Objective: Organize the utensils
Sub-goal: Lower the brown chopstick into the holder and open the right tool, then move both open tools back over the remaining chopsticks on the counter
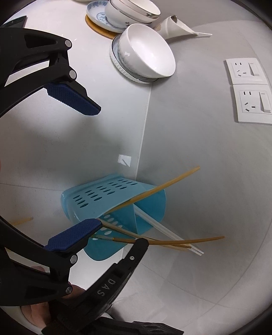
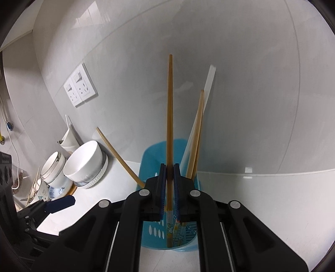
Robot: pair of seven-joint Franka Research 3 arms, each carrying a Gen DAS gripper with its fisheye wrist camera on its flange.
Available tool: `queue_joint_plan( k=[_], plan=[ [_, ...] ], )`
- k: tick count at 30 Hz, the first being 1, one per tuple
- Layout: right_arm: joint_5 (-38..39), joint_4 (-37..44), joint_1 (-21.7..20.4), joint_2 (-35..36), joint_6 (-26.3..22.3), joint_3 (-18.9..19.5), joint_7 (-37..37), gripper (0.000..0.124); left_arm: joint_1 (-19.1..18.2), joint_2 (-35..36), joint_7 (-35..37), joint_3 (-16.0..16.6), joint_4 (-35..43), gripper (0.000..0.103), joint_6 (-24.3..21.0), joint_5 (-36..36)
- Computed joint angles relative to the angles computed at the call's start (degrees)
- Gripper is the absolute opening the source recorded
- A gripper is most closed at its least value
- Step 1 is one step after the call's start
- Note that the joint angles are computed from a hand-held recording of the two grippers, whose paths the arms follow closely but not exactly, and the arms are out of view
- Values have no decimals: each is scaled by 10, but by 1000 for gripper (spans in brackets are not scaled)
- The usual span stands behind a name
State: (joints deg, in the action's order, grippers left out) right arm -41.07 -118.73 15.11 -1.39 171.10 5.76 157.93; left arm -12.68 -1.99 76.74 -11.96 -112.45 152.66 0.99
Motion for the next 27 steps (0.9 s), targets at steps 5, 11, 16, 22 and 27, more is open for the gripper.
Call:
queue_joint_plan(
  k=[5, 11, 16, 22, 27],
  plan=[
    [1, 3, 6, 7, -9, -1, -3, 6, 1, 2, -4, 1, -1, 97, 0, 2],
    [31, 2, 14, 3, -25, -2, -37, 9, 3, 4, -4, 1, 0, 97, -1, 0],
    [70, 0, 16, -13, -58, 4, -87, 28, 3, 2, -8, 0, 0, 97, -1, 3],
    [69, -20, -2, -51, -102, 23, -90, 59, 0, -4, -11, -1, -2, 97, 0, 1],
    [62, -50, -23, -94, -137, 44, -74, 81, -4, -13, -19, -2, -7, 97, -4, 2]
  ],
)
